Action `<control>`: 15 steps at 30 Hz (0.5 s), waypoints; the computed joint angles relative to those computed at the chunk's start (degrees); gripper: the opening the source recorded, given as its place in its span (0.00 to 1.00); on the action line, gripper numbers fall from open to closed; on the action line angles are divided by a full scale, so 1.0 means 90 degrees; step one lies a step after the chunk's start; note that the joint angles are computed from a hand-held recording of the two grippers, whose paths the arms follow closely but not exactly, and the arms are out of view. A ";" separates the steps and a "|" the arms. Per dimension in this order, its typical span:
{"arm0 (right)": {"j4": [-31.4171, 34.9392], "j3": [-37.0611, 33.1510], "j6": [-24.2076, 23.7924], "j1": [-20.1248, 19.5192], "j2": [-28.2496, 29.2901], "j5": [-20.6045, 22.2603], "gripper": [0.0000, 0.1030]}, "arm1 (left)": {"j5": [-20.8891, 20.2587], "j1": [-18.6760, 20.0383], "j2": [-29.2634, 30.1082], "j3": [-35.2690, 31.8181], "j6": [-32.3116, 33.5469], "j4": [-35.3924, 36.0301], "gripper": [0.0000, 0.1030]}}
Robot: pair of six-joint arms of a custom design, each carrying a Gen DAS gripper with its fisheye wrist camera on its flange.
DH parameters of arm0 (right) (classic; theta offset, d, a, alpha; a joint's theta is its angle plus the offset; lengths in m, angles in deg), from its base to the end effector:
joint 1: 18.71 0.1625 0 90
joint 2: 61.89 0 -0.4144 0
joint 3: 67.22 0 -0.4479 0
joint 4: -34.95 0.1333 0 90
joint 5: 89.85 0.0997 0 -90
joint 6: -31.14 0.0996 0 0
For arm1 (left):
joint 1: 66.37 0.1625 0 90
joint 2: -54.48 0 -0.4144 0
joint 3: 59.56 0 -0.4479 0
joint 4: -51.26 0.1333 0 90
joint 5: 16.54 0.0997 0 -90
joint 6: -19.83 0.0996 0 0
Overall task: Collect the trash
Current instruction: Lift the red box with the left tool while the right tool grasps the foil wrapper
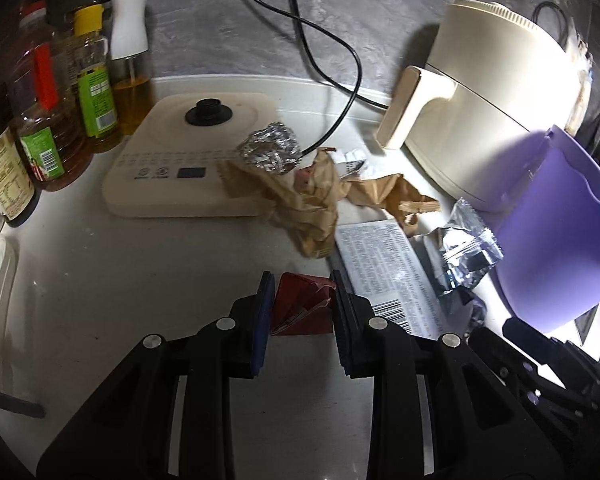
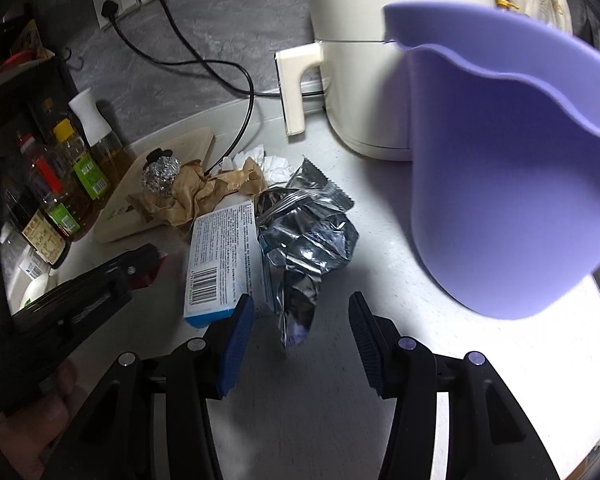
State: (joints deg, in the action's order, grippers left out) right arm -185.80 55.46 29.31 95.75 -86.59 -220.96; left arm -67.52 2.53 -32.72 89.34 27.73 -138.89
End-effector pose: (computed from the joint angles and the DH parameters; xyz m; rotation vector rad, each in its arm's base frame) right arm 0.2434 -0.3713 -0.1170 0.2894 -2.4077 0.8723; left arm 0.0537 -0.4053 0.1834 0.3124 2.3871 -0.9250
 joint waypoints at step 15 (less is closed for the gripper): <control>0.0327 0.0008 -0.0277 -0.0167 -0.0213 0.0354 0.01 | 0.0384 -0.0292 -0.0089 0.0103 -0.0166 -0.0252 0.27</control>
